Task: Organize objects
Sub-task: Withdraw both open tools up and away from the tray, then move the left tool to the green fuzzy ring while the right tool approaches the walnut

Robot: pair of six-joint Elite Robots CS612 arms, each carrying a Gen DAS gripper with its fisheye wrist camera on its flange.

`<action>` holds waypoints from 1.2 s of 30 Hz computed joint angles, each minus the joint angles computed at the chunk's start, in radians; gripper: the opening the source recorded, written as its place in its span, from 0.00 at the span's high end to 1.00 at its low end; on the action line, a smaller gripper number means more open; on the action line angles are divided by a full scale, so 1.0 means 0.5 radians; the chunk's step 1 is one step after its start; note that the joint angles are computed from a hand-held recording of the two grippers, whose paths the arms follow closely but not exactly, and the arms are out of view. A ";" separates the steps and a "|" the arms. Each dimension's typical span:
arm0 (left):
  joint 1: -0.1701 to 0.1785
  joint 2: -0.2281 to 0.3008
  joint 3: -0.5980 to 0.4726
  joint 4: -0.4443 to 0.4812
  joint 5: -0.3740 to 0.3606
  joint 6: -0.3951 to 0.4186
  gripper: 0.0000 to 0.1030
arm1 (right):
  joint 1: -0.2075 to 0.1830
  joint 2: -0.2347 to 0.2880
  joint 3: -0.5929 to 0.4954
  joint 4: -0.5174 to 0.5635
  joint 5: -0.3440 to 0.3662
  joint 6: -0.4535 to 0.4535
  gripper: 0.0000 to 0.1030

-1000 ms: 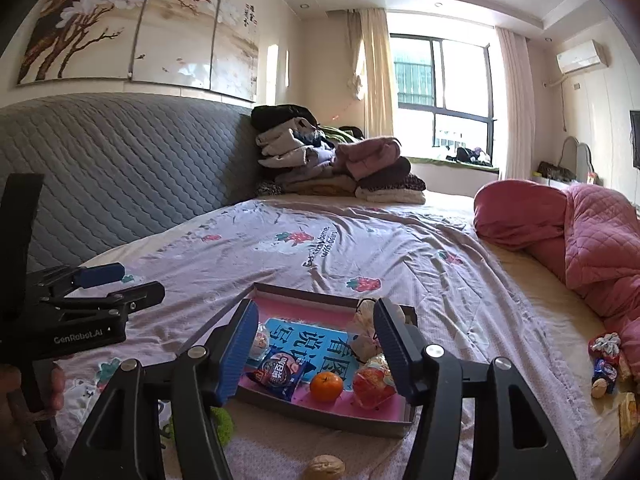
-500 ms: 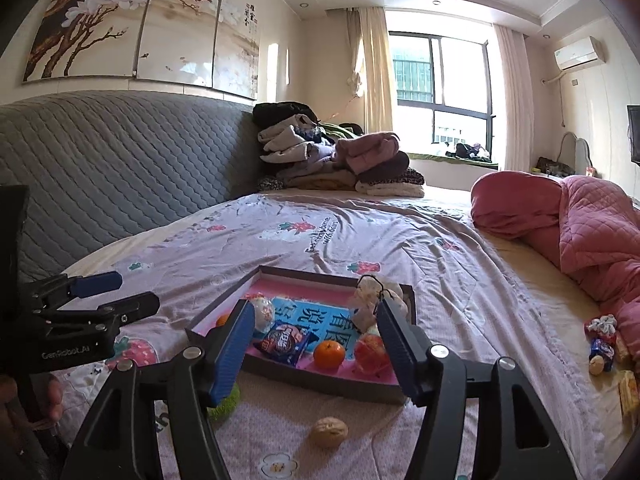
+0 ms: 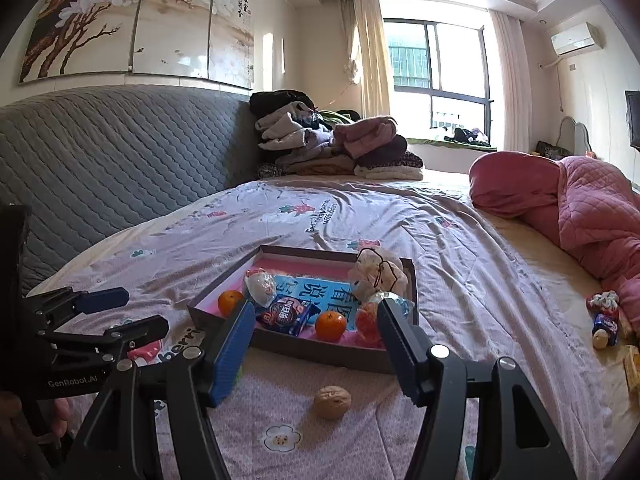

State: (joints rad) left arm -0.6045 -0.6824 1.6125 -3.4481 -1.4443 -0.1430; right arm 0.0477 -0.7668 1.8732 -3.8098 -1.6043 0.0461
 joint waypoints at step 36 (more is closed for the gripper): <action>0.026 0.024 -0.016 0.492 -0.176 -0.060 0.27 | -0.029 0.014 0.002 0.616 0.102 0.129 0.39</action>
State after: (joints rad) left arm -0.5917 -0.6706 1.6047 -3.2020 -1.5325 -0.1729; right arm 0.0333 -0.7600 1.8742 -3.5020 -1.5533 0.1104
